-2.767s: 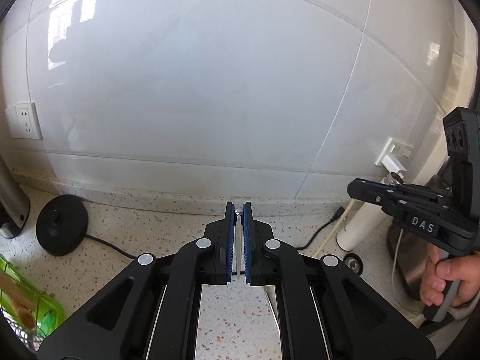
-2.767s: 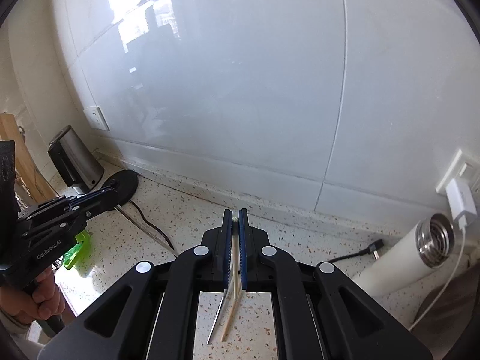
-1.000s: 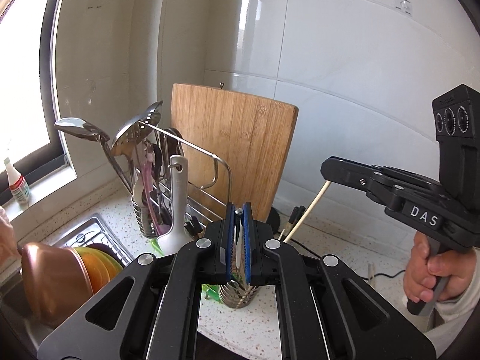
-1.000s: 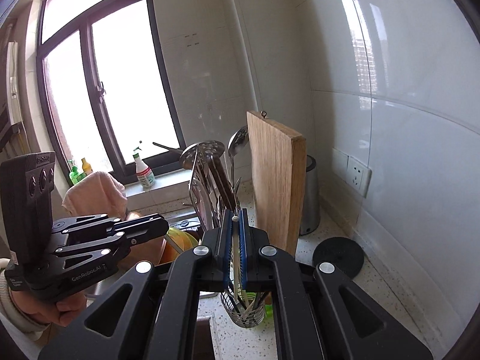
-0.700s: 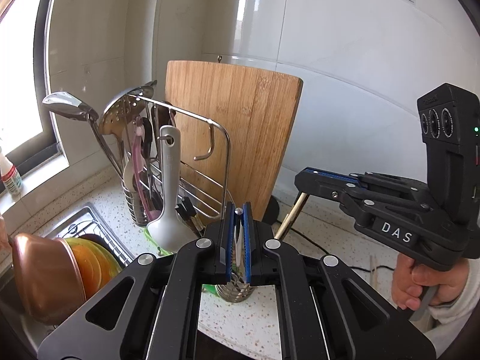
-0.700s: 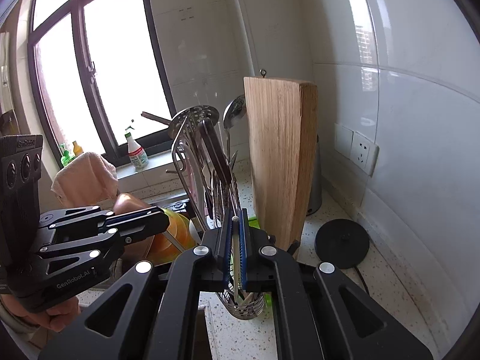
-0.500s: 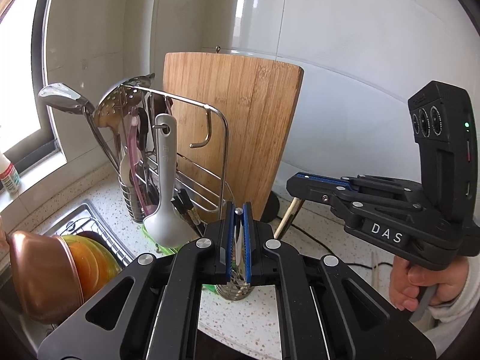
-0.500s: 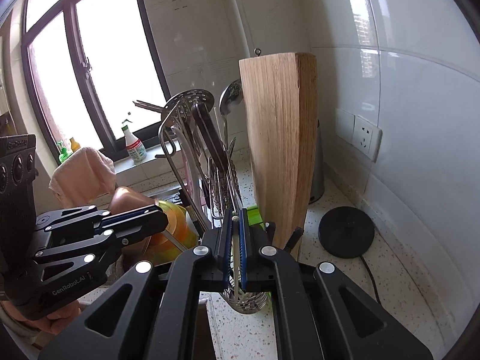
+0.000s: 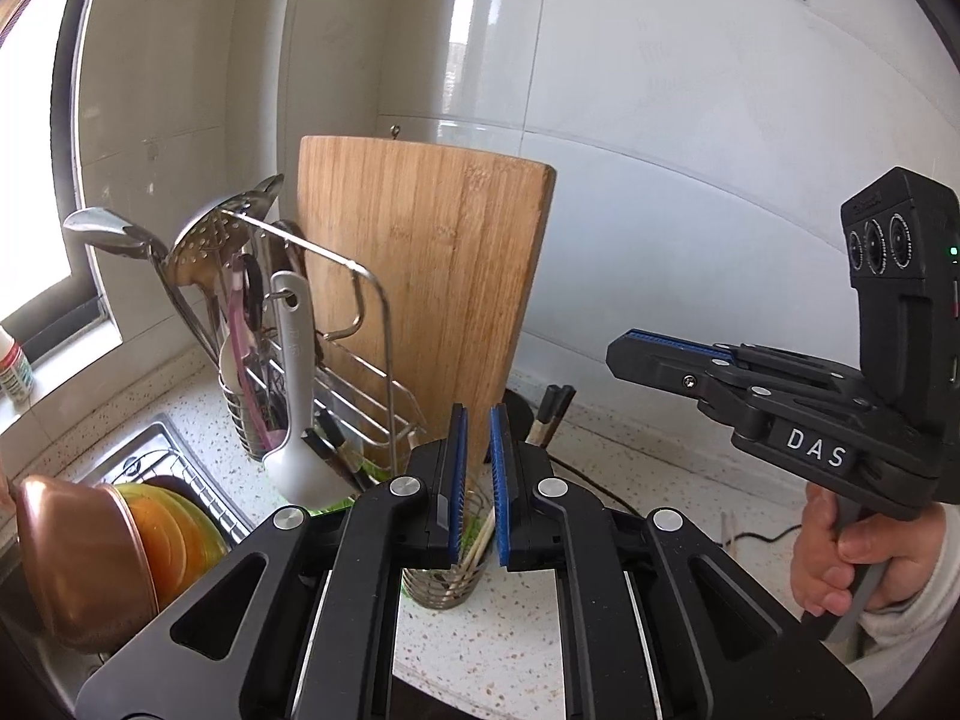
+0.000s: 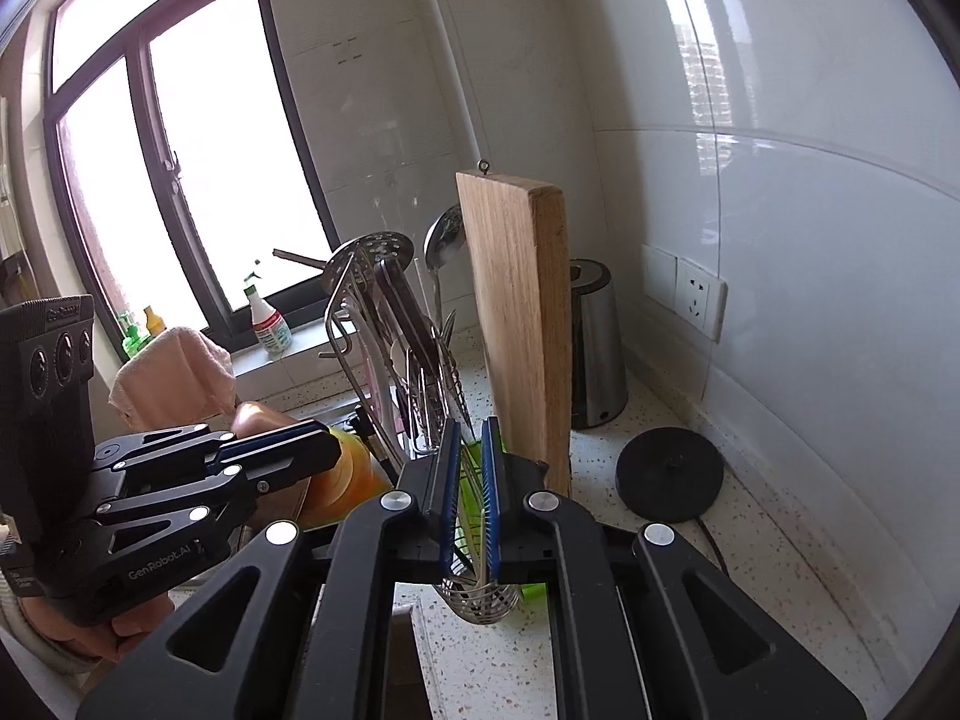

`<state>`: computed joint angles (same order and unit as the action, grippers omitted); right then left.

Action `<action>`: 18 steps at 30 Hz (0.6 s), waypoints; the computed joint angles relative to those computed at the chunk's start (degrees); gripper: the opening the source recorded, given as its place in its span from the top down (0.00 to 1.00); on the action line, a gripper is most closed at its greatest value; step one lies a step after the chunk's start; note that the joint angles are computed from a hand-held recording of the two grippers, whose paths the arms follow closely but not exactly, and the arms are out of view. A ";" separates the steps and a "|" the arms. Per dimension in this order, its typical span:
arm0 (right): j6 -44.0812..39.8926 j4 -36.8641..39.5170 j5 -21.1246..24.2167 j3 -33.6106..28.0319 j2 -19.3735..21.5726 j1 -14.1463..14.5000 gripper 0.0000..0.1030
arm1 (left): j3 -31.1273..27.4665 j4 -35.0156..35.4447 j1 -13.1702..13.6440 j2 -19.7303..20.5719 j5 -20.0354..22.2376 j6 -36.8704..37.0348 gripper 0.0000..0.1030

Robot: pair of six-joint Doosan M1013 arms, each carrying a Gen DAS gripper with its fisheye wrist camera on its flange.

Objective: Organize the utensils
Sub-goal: 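Lower the chopsticks into the wire cup and open both tools, then move both open tools back toward the last chopsticks on the counter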

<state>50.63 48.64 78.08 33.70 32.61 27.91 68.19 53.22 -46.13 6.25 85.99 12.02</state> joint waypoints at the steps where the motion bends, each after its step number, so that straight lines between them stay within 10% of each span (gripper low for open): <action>1: 0.10 -0.02 -0.48 0.33 -0.29 -0.36 0.94 | -0.63 -0.11 0.02 0.42 -0.06 0.41 0.87; 3: 0.06 -0.03 -2.10 1.67 -1.23 -1.20 0.89 | -1.51 -0.06 0.12 1.07 -0.96 0.65 0.72; 18: 5.67 -6.07 -11.12 8.68 -6.01 -8.77 0.88 | -12.26 -8.83 3.00 9.53 -13.97 15.80 0.72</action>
